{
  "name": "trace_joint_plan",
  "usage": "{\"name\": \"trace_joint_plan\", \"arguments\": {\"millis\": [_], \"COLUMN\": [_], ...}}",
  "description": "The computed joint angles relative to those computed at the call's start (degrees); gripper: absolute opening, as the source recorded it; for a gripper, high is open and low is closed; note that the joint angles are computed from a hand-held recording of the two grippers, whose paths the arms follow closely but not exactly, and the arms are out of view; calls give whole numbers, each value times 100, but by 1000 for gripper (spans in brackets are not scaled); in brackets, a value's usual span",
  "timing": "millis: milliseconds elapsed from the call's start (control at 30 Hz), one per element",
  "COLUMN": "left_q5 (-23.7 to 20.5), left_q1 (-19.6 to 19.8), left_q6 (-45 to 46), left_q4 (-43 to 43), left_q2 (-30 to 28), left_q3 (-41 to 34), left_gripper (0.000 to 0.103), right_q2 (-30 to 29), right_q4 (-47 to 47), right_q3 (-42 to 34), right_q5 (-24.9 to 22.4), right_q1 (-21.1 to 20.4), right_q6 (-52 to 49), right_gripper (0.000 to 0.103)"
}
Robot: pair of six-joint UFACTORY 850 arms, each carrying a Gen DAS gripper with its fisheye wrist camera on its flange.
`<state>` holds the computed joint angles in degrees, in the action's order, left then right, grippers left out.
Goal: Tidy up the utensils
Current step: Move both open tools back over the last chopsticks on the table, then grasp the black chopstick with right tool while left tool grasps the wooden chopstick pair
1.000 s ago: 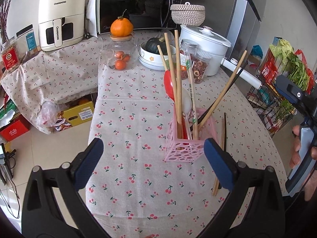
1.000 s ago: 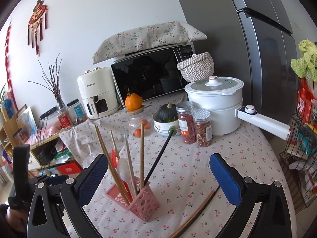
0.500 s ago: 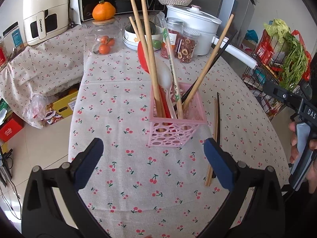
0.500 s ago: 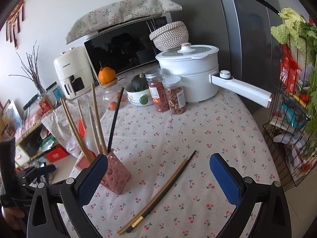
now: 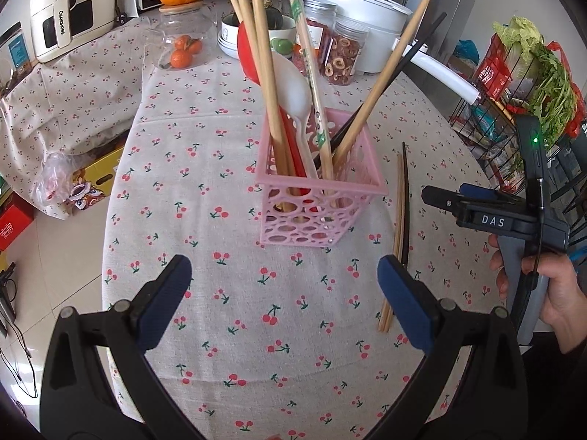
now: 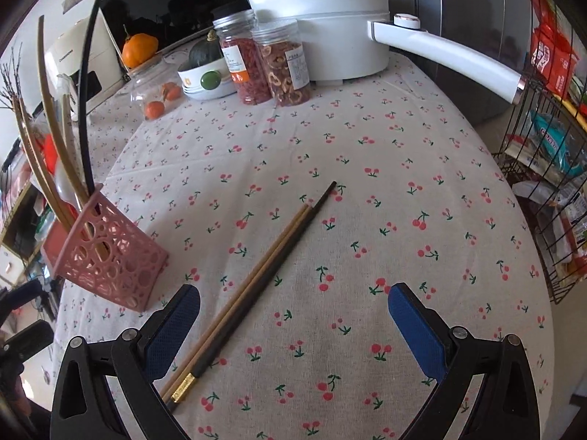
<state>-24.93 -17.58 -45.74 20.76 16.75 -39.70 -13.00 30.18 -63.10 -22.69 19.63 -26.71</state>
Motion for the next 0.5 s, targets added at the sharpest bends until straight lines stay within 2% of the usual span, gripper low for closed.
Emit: {"name": "trace_joint_plan", "arguments": {"millis": [233,400,500], "left_q5": [13,20,27], "left_q1": [78,111,117], "left_q6": [242,331,349], "left_q4": [-236,-332,-360], "left_q2": [-7,0,11], "left_q3": [15,23,36], "left_gripper": [101,101,101], "right_q2": [-298,-371,-368], "right_q4": [-1362,-1956,-1919], "right_q3": [-177,-198,-196], "right_q5": [117,178,181], "right_q1": [70,128,136], "right_q6": [1321,1797,1768], "right_gripper": [103,103,103]}}
